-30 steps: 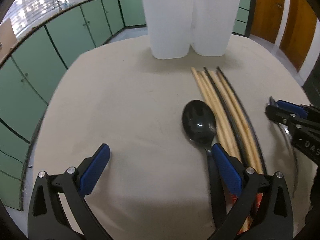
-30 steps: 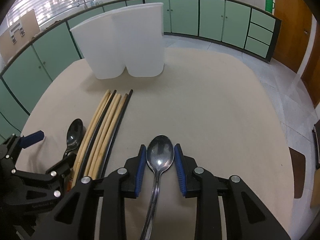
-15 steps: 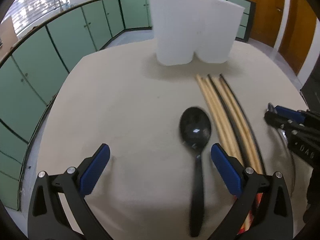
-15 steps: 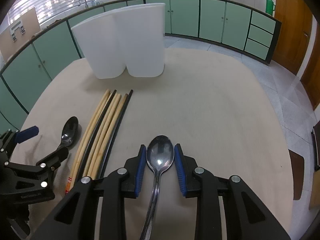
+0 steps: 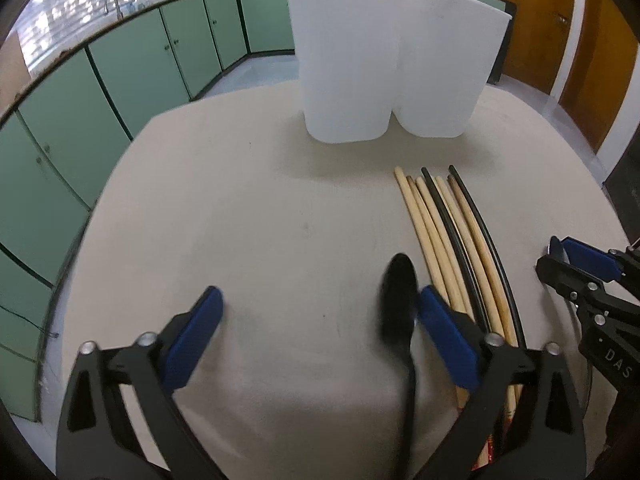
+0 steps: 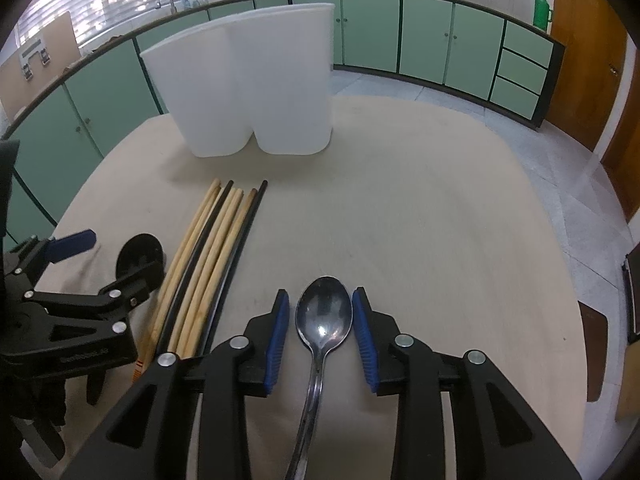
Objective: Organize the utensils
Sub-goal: 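Grasp the black plastic spoon with the left tool while the right tool holds the silver spoon, then lift both spoons and carry them over the white utensil holder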
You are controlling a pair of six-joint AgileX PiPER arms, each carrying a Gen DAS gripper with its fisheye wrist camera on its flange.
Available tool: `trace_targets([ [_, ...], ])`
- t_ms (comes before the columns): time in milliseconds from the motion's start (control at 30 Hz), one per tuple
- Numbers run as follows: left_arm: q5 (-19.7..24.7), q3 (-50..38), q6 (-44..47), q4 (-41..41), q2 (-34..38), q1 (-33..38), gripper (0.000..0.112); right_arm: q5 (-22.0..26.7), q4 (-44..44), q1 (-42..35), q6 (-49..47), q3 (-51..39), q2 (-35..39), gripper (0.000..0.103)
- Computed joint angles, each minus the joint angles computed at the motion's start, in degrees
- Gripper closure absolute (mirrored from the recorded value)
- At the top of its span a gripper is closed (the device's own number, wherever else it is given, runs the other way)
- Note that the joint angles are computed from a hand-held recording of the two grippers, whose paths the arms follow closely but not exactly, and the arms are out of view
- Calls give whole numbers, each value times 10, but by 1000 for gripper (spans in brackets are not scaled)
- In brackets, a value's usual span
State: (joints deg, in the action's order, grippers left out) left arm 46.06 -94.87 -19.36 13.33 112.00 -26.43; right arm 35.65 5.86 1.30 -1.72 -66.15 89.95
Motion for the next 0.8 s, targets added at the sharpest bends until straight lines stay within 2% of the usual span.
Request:
trace_targets([
  [100, -11, 4, 5, -13, -3, 4, 36, 3, -19, 5, 11, -1, -1, 75],
  [233, -23, 1, 26, -38, -4, 4, 64, 3, -14, 4, 13, 1, -4, 75],
  [300, -28, -3, 45, -61, -3, 9, 72, -4, -13, 4, 14, 8, -9, 75],
  [367, -39, 7, 66, -88, -9, 13, 87, -22, -5, 4, 6, 23, -23, 75],
  [533, -84, 51, 141, -175, -33, 37, 97, -32, 9, -1, -11, 31, -36, 75],
  [633, -95, 73, 152, -185, -45, 39, 97, -26, 4, -2, -8, 24, -29, 75],
  [700, -84, 69, 156, -193, -43, 42, 86, -21, 4, -2, -6, 20, -24, 75],
  [767, -84, 71, 128, -167, -48, 36, 55, -20, 4, -2, -4, 20, -22, 75],
  [800, -82, 70, 115, -155, -49, 33, 51, -19, 6, -2, -4, 19, -20, 75],
])
